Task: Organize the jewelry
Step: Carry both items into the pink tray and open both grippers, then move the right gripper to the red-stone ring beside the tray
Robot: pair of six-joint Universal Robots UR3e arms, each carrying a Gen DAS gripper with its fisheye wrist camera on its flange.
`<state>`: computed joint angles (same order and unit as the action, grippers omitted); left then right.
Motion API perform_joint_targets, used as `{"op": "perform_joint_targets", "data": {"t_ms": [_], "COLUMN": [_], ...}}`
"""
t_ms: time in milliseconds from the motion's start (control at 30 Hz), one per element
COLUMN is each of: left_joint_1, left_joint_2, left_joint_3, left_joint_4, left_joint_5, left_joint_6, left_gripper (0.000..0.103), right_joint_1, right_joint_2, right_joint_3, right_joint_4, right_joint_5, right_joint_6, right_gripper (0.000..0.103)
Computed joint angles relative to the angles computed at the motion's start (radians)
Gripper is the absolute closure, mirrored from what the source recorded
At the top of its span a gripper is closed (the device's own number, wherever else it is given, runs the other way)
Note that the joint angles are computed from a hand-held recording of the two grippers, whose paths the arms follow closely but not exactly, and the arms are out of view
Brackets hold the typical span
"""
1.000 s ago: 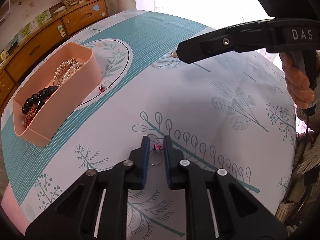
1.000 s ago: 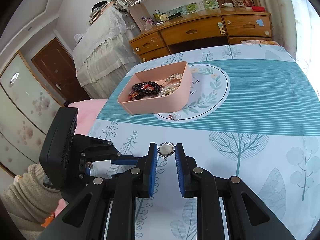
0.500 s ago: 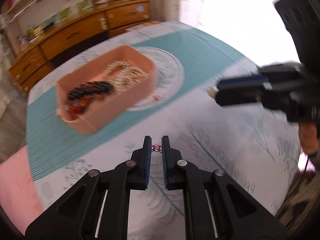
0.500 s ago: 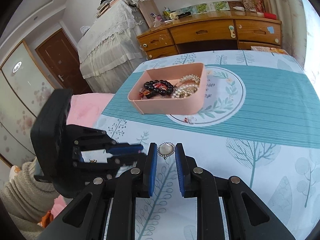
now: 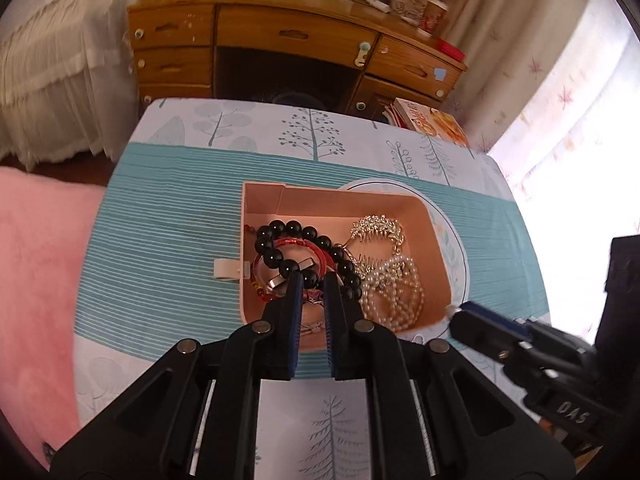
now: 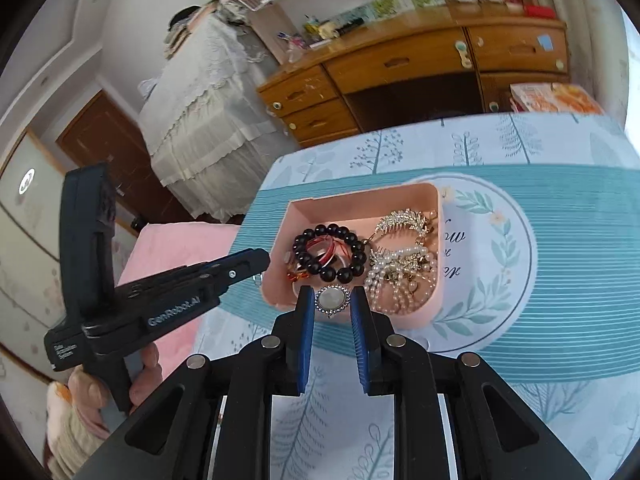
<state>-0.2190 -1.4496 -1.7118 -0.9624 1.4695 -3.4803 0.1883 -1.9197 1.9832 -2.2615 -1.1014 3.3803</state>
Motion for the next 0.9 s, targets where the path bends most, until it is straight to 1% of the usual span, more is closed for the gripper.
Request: {"op": "perform_joint_targets", "data": {"t_ms": [100,200,267,300,333,400,467,500,533,567,600,633,733,800,900], "left_joint_1": [-0.012,-0.038,-0.038,-0.036,-0.037,-0.032,-0.021,-0.017,-0.012,-0.007,-0.005,-0.007,-0.006,-0.02,-0.045], "left_joint_2": [-0.045,-0.08,-0.089,-0.088,-0.088,-0.075,-0.034,-0.015,0.012,0.039,0.071,0.105,0.201,0.271,0.372], "left_joint_3": [-0.01,-0.02,-0.025,-0.028,-0.031,-0.049,-0.084,-0.101,-0.123,-0.143,-0.169,-0.197,-0.261,-0.31,-0.388], "left_joint_4": [0.048,0.095,0.094,0.087,0.083,0.082,0.076,0.077,0.078,0.077,0.082,0.087,0.073,0.06,0.046], "left_joint_5": [0.014,0.049,0.037,0.033,0.033,0.037,0.031,0.028,0.028,0.03,0.038,0.049,0.071,0.094,0.111], "left_joint_6": [-0.025,-0.041,-0.024,-0.018,-0.015,-0.014,-0.014,-0.015,-0.014,-0.011,-0.011,-0.014,-0.023,-0.047,-0.089], "left_gripper": [0.095,0.095,0.094,0.094,0.093,0.093,0.09,0.086,0.08,0.076,0.068,0.063,0.062,0.062,0.062], "right_joint_1": [-0.004,0.009,0.018,0.01,0.006,0.002,-0.01,-0.018,-0.028,-0.032,-0.035,-0.036,-0.039,-0.044,-0.028], "right_joint_2": [0.089,0.161,0.188,0.188,0.183,0.165,0.135,0.114,0.091,0.069,0.048,0.023,-0.051,-0.09,-0.118], "right_joint_3": [0.001,0.002,0.008,0.02,0.036,0.06,0.078,0.087,0.097,0.104,0.11,0.116,0.144,0.161,0.192], "right_joint_4": [-0.057,-0.118,-0.141,-0.149,-0.165,-0.185,-0.181,-0.172,-0.16,-0.147,-0.134,-0.118,-0.066,-0.027,-0.018], "right_joint_5": [0.018,-0.003,-0.007,0.008,0.015,0.009,0.011,0.012,0.015,0.011,0.002,-0.009,-0.029,-0.037,-0.077], "right_joint_6": [0.04,0.057,0.065,0.064,0.067,0.062,0.047,0.041,0.028,0.015,0.002,-0.015,-0.065,-0.108,-0.172], "right_gripper": [0.085,0.084,0.08,0.074,0.07,0.07,0.07,0.07,0.07,0.07,0.07,0.07,0.07,0.07,0.07]}}
